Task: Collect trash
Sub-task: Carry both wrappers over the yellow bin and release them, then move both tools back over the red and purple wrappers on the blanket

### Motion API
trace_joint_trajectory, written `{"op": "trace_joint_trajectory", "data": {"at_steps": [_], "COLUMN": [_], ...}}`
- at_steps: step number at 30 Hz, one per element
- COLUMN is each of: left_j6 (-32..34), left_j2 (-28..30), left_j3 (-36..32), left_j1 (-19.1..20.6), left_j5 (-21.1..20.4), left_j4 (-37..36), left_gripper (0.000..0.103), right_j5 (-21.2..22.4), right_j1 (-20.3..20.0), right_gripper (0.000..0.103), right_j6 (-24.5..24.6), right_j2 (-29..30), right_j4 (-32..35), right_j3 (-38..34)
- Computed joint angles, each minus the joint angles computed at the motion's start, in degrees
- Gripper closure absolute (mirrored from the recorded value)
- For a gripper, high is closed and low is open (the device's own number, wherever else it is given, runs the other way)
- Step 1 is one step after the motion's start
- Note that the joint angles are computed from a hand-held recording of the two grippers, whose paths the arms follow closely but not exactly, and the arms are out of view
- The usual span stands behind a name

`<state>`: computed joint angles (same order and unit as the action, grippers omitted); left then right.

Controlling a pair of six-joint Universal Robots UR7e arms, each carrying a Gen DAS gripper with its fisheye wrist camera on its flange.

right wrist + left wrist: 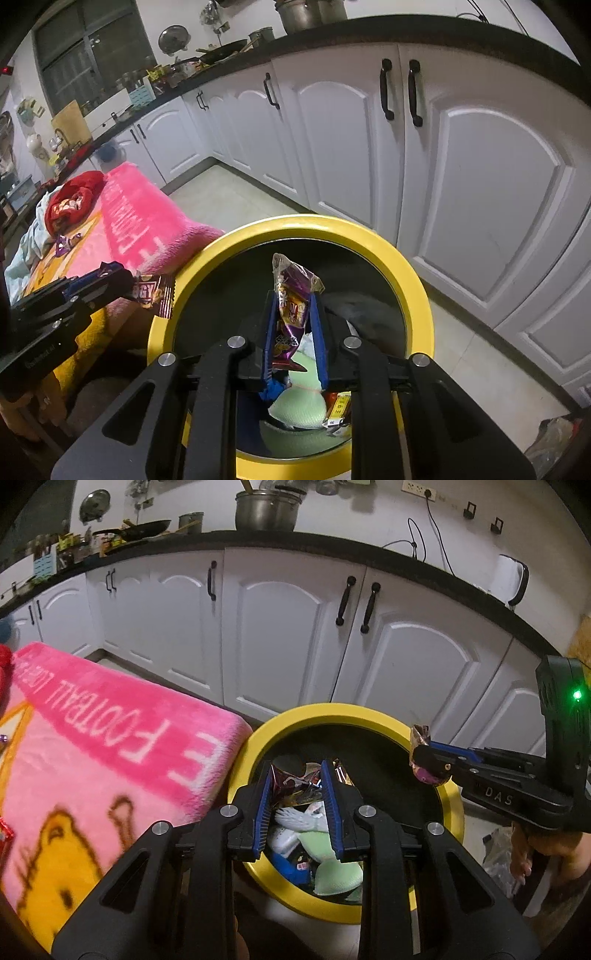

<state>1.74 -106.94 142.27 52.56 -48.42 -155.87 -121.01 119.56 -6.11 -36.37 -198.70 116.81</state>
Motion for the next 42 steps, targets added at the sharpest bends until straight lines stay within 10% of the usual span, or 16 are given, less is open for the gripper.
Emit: {"op": "trace_joint_trajectory", "data": {"at_steps": [10,21,32,42], "left_j6": [-0.2,-0.9,-0.8,0.2], "left_j2": [2.8,2.1,-4.3,-13.1], "left_j3": [-0.6,-0.8,0.2,-0.6], "left_j1": [2.1,2.9,0.7,0.0], "left_j5": [-2.4,-1.6,3.8,10.1], "left_j4": [1.0,1.4,2.3,4.8], "left_gripper": [0.081,0.054,0.015,0.014], "right_j5": [1.0,1.1,1.1,2.9], "right_j1": [-1.9,-2.1,0.4,5.0], "right_gripper": [0.067,0.055,0.038,0.030], "right_j6": [2.0,2.4,1.8,1.4], "right_j2": [-0.5,-1.1,-1.2,0.0], "right_j4": [0.6,-0.1,-1.8,0.3], "right_j3": [0.6,0.9,-0.1,-4.6]}}
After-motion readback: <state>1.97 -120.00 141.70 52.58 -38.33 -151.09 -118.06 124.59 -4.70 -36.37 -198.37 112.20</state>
